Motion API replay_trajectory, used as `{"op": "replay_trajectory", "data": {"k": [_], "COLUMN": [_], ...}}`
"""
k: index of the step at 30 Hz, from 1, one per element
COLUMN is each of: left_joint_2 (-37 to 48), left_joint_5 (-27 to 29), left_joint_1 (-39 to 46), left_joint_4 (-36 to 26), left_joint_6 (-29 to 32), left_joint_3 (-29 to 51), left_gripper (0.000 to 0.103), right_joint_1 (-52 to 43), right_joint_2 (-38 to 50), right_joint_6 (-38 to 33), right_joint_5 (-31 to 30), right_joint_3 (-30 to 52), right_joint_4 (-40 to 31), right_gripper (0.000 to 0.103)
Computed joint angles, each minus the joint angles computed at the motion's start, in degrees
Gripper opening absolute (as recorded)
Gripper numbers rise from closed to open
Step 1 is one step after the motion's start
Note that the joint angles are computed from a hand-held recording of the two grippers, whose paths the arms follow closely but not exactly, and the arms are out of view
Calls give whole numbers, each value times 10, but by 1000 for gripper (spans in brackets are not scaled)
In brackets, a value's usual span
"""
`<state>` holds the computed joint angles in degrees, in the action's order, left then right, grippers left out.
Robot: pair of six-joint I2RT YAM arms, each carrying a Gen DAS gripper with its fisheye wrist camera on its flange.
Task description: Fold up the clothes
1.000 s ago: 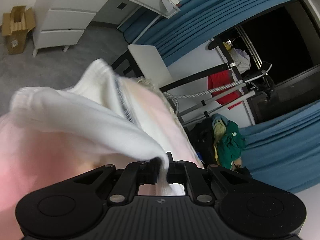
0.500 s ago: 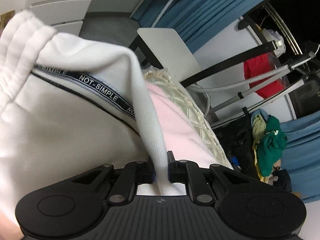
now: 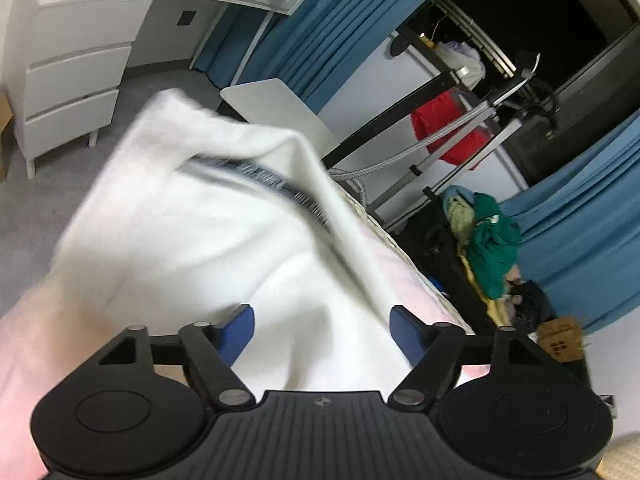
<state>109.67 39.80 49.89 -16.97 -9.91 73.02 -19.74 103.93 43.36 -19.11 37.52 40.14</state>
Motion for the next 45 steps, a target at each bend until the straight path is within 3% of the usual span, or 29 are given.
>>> {"op": "replay_trajectory", "data": {"k": [3,7,11,15,18,20,21,22,25,28,34,38,41,43,45], "left_joint_2": [-16,37,101,131,152,157,160,163,132,91,46,78,102,122,141], "left_joint_5": [30,61,107,79,46,40,37,34,39,60,101,113,100,88,74], "left_joint_1": [58,106,101,67,46,46,46,45,65,94,201,301,370,411,443], "left_joint_4": [-29,-44,55,202,214,188,175,162,118,40,-185,-393,-500,-555,-592], "left_joint_6": [25,-42,-165,-257,-263,-250,-243,-236,-192,-124,38,224,356,442,515], "left_joint_3": [-46,-53,-44,-50,-20,5,17,30,42,54,111,189,231,258,274], "left_gripper": [79,79,79,78,62,40,34,25,16,14,14,14,14,14,15], "right_joint_1": [-23,-13,14,39,59,71,75,78,67,54,-1,-59,-112,-152,-170], "right_joint_2": [11,80,148,190,196,198,194,187,149,99,-36,-131,-258,-346,-356], "right_joint_6": [31,81,145,163,134,111,101,93,91,98,88,65,41,7,-2], "right_joint_5": [-73,-128,-109,-49,7,44,58,71,68,43,-16,-72,-120,-151,-156], "right_joint_3": [-43,-33,-8,23,48,64,66,66,30,-7,-119,-211,-283,-304,-296], "right_joint_4": [-8,-3,88,149,132,115,102,93,108,127,83,41,-21,-123,-202], "right_gripper": [69,69,69,69,55,32,17,13,10,10,10,10,10,10,10]}}
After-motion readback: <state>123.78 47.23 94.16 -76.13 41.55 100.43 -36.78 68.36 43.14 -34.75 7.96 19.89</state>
